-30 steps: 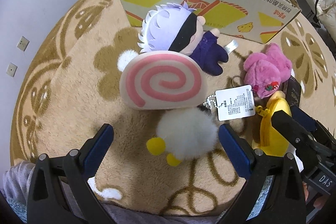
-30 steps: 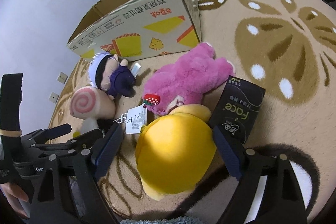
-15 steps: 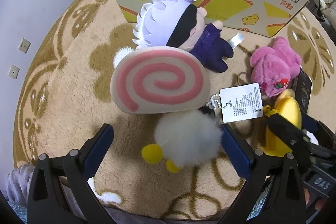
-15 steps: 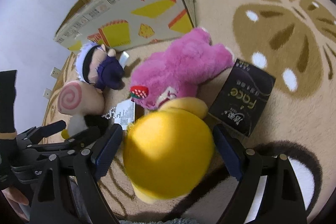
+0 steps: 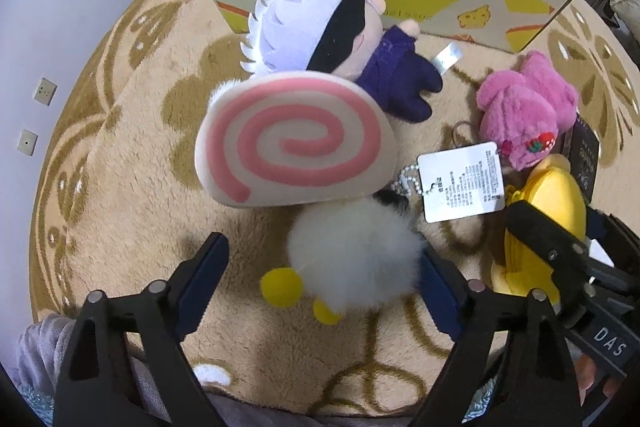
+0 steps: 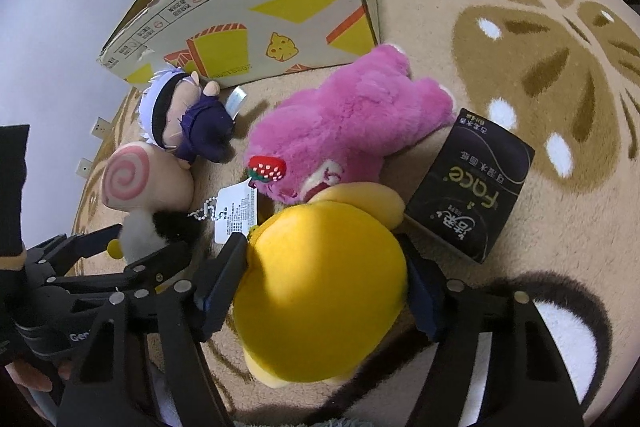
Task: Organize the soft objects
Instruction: 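Grasp the white fluffy plush with the left gripper while the right gripper grasps the yellow plush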
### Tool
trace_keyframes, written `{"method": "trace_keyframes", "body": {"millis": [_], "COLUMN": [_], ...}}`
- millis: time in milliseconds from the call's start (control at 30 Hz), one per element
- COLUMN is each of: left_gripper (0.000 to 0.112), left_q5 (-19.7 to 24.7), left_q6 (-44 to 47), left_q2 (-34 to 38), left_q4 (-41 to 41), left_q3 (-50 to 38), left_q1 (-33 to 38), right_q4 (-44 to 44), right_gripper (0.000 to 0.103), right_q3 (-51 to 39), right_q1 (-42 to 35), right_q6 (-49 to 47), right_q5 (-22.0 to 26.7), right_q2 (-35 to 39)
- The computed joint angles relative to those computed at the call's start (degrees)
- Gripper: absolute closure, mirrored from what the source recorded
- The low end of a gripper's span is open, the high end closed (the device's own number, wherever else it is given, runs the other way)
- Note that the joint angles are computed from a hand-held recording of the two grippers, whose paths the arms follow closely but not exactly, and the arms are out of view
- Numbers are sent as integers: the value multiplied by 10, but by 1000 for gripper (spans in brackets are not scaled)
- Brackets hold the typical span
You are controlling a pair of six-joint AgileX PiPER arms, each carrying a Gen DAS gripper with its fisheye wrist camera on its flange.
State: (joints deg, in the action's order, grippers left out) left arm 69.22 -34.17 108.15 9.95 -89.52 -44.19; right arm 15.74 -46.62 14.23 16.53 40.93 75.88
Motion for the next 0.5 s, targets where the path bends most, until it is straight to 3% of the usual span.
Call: {"method": "trace_keyframes", "body": {"millis": [400,500], "left_gripper": [78,83], "left_q5": [-6,-11], "left_q6": [29,24], "left_q2": [0,-8], "left_q4": [-36,-27], "left_q3": [9,15], "left_q1": [12,7], "right_q4": [7,5], "right_gripper": [34,36], "right_q3": [3,4], "right_q1": [4,6], "right_q6": [-5,-2], "right_q5": [-12,-14], "right_q2": [-4,-8]}}
